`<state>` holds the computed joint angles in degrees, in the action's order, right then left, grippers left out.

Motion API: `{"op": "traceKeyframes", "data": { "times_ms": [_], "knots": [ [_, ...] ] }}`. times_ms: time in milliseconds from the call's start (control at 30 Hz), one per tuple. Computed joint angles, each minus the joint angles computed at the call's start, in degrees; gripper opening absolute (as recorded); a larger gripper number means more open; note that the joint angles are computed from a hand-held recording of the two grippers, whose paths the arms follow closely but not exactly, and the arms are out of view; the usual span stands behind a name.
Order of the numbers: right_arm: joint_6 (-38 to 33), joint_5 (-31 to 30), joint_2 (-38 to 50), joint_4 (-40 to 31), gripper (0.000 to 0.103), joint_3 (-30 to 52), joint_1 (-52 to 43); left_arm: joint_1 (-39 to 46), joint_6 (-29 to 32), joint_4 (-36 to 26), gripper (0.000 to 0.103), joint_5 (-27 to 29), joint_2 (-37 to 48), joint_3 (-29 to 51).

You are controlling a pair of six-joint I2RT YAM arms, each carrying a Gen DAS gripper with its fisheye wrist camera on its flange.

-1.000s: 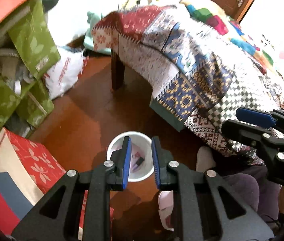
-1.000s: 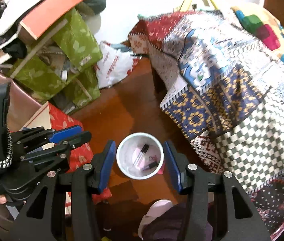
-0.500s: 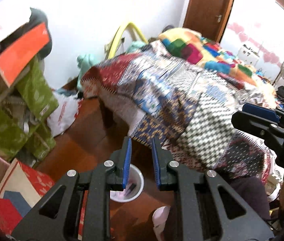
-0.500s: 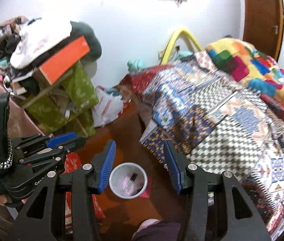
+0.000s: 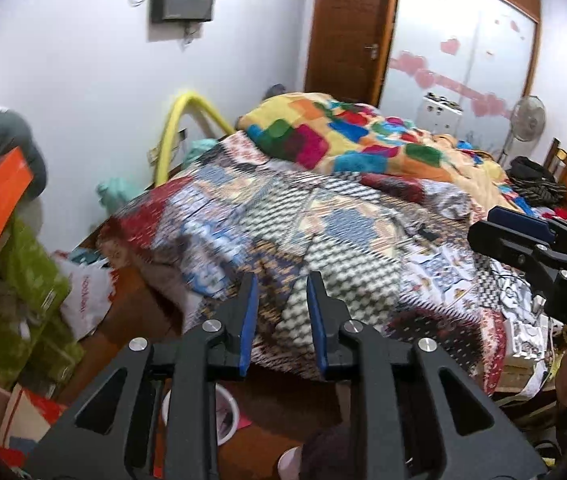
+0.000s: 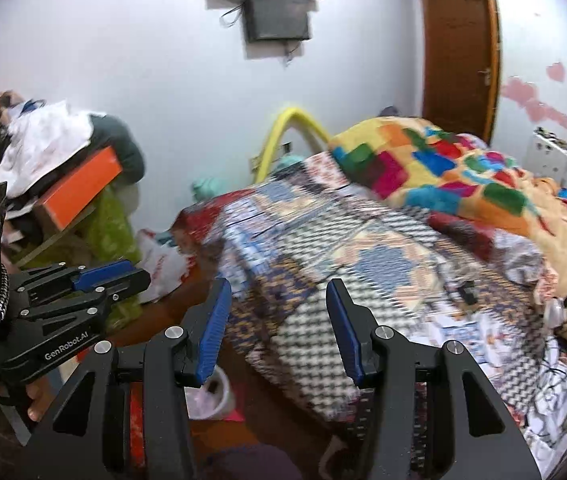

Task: Collect trash
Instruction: 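Move both open tools back toward the table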

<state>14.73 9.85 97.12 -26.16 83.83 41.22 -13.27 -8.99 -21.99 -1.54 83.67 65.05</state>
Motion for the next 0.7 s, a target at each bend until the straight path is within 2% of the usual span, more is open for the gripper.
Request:
{"op": "traceKeyframes", "data": {
  "times_ms": [300,400,700],
  "knots": [
    [-3.2,-0.7,-6.0,0.1,0.046,-5.3,-9.5,-8.9,-0.9,-1.0,0.027,-2.0,13.6,14.3],
    [-4.3,-2.1,-7.1,0.5,0.046,-7.2,-13.4,-10.9,-1.0,-1.8,0.032,-2.0,18.4,19.3],
    [-5.6,-6.4,-5.2,1.6,0.046,-9.8,-24.0,-15.2,0.1,-8.7,0.035,-0.4,37.9,40.9]
  ]
}}
